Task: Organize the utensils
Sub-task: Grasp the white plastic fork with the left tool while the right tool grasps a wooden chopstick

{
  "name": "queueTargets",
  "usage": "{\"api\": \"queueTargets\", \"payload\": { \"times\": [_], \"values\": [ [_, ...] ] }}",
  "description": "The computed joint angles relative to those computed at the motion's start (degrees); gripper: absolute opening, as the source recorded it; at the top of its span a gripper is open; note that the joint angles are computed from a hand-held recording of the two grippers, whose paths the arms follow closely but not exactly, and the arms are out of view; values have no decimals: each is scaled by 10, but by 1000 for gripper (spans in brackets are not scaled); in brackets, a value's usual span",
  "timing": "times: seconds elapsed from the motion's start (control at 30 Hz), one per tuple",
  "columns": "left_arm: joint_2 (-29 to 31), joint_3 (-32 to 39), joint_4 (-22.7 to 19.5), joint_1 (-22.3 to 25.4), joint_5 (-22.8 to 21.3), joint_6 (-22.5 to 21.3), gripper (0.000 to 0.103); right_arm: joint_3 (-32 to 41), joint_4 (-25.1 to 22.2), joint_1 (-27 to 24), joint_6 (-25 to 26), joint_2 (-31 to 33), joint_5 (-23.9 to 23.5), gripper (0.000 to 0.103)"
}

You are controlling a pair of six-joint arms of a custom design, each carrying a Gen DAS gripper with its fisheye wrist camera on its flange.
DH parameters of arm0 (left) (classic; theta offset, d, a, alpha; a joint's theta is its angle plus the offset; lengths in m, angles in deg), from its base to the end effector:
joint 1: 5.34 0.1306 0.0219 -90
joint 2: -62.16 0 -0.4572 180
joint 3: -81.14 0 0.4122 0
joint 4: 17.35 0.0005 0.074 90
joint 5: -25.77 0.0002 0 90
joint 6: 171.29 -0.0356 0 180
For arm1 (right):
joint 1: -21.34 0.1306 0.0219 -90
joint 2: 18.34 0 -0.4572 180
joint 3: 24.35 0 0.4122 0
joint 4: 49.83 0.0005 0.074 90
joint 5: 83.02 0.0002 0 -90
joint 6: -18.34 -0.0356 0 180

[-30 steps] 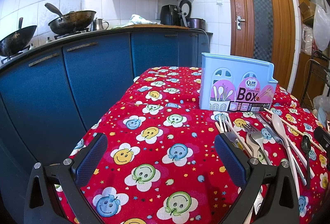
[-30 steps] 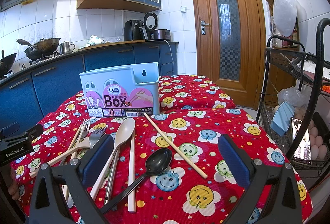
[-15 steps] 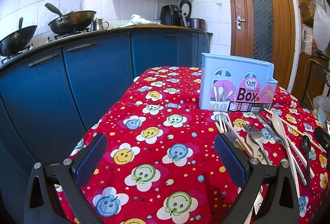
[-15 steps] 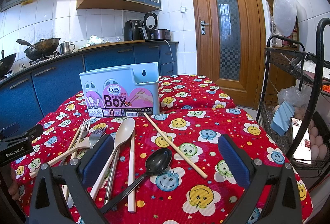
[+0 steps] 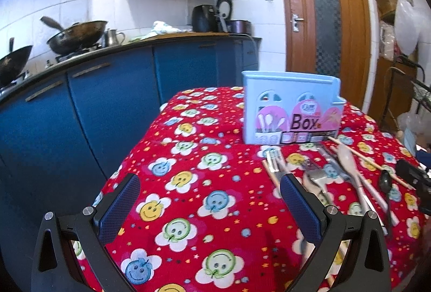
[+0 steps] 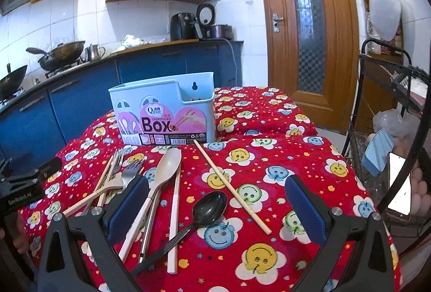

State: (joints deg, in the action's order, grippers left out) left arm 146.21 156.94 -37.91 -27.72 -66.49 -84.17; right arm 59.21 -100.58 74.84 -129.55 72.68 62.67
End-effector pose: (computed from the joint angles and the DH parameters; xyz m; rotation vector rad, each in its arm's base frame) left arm 0.4427 -0.1813 0.4732 0.4306 2.0324 -0.1676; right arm 0.3144 0.3746 0.4541 0.3866 2.0366 -0.1281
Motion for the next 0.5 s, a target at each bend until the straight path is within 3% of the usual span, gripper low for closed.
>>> {"api": "queueTargets", "payload": {
  "times": [0.13,0.23,0.33,0.5],
  "values": [
    [7,23,-37,-6,25,-15,102,10,-17,-14,25,-5,-43,103],
    [22,53,-87,-8,60,-28,95,17,-33,-28,33,-8,-81,103],
    [36,74,-131,-15,81,-45,83,21,-44,-41,39,-11,-123,99],
    [64,109,-213,-19,131,-67,62,25,-49,-59,61,-12,-178,81]
  ]
}}
